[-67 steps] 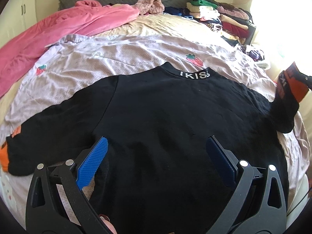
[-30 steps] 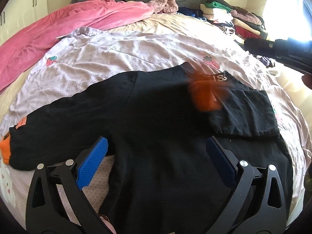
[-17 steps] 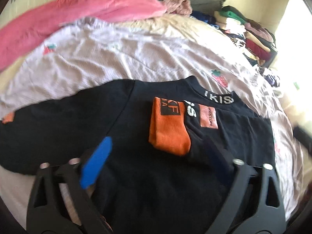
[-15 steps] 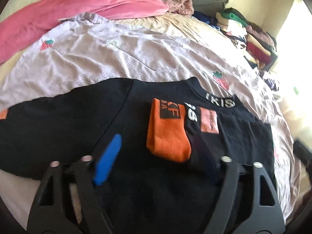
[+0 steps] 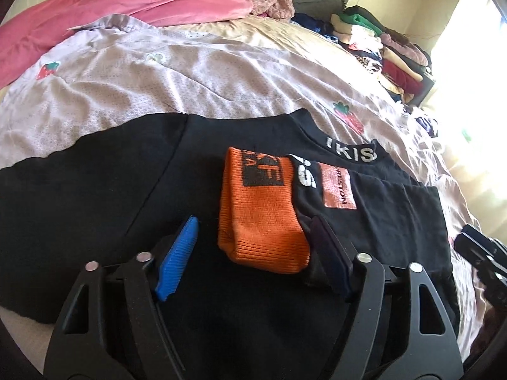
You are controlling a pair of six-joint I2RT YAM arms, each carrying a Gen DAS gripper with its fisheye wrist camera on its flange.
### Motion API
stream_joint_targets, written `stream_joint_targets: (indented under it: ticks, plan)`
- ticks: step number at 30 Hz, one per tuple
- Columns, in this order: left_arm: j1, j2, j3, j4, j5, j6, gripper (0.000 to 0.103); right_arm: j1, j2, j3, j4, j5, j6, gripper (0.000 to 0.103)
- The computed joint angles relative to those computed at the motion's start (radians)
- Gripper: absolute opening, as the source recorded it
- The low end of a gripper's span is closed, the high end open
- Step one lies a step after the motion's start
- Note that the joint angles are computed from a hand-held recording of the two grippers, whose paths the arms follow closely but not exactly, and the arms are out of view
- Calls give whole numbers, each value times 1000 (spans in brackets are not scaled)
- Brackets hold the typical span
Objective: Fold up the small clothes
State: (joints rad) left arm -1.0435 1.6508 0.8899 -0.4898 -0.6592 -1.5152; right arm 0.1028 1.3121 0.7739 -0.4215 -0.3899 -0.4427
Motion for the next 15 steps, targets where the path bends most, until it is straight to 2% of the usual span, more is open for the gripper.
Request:
stream_joint_targets:
  ticks: [5, 6, 10, 15]
  plan:
    - [-21, -11, -37, 68, -8, 29, 33, 63, -5, -41, 44, 46, 60, 50]
    - [-25, -19, -51, 83, -11, 27, 18, 77, -6, -42, 43, 57, 64, 50]
    - [-41, -55, -88, 114, -21, 36, 14, 100, -37, -58, 54, 84, 68, 50]
    - [-63, -63, -62, 67, -52, 40, 12, 95, -45, -51, 38, 81, 68, 50]
